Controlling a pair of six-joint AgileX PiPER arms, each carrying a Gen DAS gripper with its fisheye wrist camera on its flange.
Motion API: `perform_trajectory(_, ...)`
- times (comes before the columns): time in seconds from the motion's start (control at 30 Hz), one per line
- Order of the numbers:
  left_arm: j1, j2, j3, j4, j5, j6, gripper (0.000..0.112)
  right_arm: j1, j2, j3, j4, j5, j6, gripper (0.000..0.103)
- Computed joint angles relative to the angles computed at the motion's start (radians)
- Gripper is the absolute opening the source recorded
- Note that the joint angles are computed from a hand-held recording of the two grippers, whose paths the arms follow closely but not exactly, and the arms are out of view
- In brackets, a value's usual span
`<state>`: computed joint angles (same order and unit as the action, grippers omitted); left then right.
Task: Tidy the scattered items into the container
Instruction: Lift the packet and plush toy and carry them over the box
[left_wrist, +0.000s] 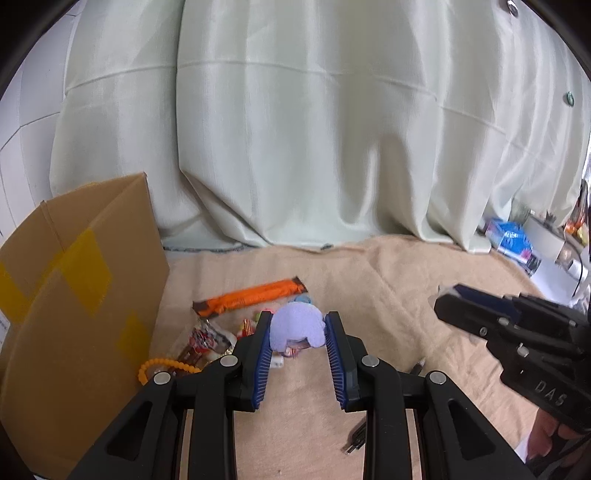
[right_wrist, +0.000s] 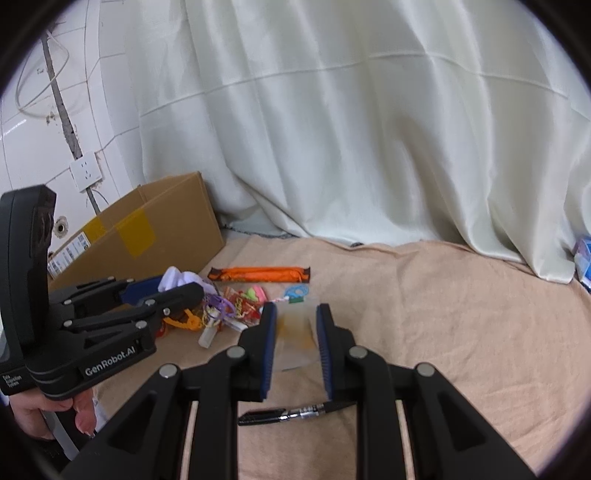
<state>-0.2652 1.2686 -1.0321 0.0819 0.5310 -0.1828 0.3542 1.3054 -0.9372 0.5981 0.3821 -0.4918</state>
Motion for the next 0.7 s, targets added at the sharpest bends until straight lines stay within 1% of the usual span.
perform_trajectory(0.03, 0.008, -0.006, -0.019, -0.009, 0.014, 0.01, 0.029, 0.001, -0.004, -0.004, 0.002, 0.0, 0.003, 0.025)
perform_trajectory(0.1, 0.027, -0.011, -0.051, -0.026, 0.035, 0.031, 0.029, 0.017, -0.009, -0.02, -0.082, -0.002, 0.093, 0.025)
perform_trajectory(0.17, 0.053, -0.014, -0.095, -0.038, 0.063, 0.059, 0.029, 0.028, -0.018, -0.04, -0.121, 0.004, 0.142, 0.025)
perform_trajectory(0.23, 0.088, -0.011, -0.149, -0.059, 0.097, 0.1, 0.029, 0.052, -0.023, -0.07, -0.218, 0.006, 0.227, 0.025)
perform_trajectory(0.33, 0.146, -0.016, -0.214, -0.1, 0.142, 0.17, 0.029, 0.068, -0.022, -0.127, -0.279, 0.028, 0.291, 0.025)
perform_trajectory(0.5, 0.302, -0.025, -0.336, -0.211, 0.226, 0.312, 0.029, 0.122, 0.015, -0.255, -0.375, 0.062, 0.405, 0.025)
perform_trajectory(0.7, 0.528, -0.008, -0.464, -0.365, 0.317, 0.478, 0.029, 0.264, 0.11, -0.467, -0.528, 0.111, 0.568, 0.025)
